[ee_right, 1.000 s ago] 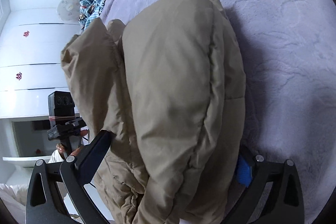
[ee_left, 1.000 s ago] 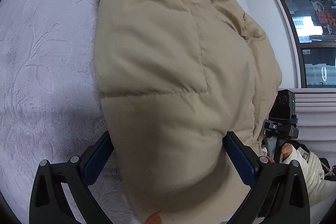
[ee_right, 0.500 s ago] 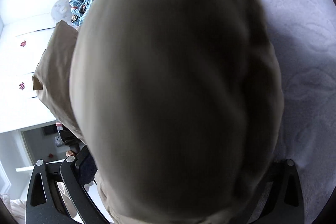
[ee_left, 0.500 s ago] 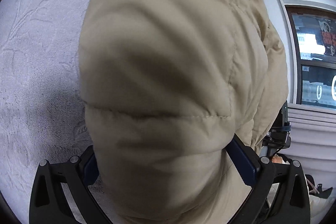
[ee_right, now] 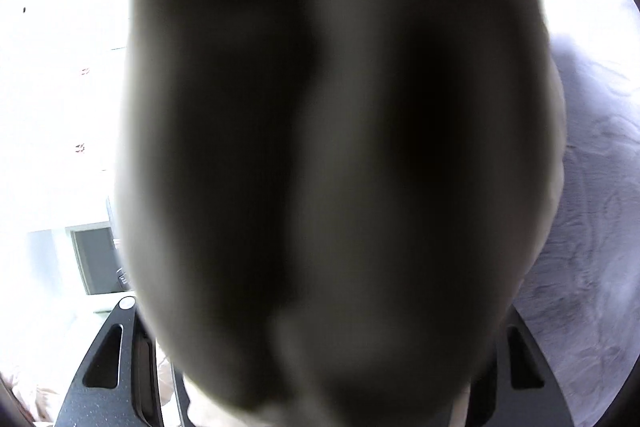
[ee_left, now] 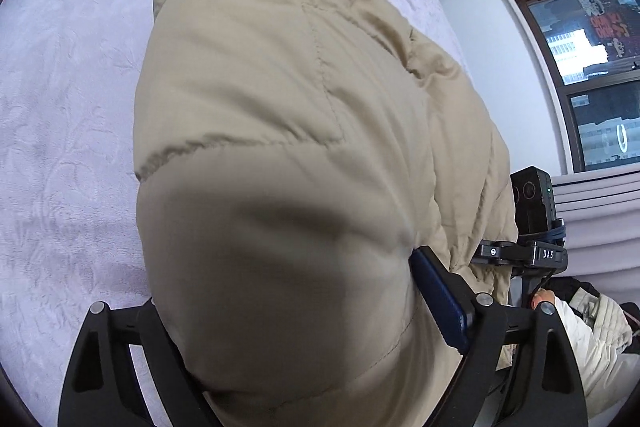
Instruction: Fold large clothes
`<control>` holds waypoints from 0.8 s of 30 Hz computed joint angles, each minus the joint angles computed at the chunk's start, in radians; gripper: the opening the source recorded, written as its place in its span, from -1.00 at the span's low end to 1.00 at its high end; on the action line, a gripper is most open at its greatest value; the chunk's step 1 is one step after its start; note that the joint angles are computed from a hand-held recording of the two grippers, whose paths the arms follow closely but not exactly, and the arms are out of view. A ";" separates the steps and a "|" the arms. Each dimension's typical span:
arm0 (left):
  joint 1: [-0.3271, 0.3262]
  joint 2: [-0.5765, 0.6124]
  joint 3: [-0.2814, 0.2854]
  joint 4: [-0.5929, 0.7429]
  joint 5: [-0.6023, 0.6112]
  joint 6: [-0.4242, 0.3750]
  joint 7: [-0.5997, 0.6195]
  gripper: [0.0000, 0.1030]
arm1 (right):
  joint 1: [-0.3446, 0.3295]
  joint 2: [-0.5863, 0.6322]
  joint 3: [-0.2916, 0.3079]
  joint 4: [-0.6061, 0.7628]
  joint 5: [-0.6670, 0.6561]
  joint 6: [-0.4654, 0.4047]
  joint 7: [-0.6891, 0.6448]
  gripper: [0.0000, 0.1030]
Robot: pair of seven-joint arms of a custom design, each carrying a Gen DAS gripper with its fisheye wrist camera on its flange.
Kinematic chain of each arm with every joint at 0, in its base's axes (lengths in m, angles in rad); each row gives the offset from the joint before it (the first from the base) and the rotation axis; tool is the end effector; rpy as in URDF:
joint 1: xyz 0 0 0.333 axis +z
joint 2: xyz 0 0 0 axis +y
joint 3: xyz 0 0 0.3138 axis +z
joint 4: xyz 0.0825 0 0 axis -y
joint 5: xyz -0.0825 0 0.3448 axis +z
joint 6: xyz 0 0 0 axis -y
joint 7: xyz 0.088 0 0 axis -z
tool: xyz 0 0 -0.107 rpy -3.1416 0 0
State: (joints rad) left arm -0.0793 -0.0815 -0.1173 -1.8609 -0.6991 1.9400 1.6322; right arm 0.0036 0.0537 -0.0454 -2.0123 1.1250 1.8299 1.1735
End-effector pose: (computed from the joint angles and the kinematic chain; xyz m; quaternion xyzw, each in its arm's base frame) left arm 0.4996 -0.1464 0.5851 0.6497 -0.6836 0.2699 0.1941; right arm 0.5268 0.0514 0.4664 -0.5780 0.6413 0.3492 0.3644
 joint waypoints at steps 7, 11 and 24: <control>0.047 -0.056 0.056 -0.016 -0.008 -0.053 0.068 0.77 | 0.065 -0.045 0.039 -0.014 0.027 0.085 0.000 0.26; 0.101 -0.078 0.114 -0.010 -0.003 -0.117 0.142 0.77 | 0.136 -0.053 0.078 -0.020 0.072 0.189 0.013 0.26; 0.391 0.060 0.233 0.163 0.134 -0.274 0.352 0.77 | 0.359 0.267 0.241 0.303 0.099 0.475 0.125 0.26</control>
State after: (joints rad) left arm 0.3119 -0.0217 0.1153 -1.6976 -0.5652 1.6664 1.9838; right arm 0.3627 0.3207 0.1954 -1.7093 1.2243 2.3046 1.2987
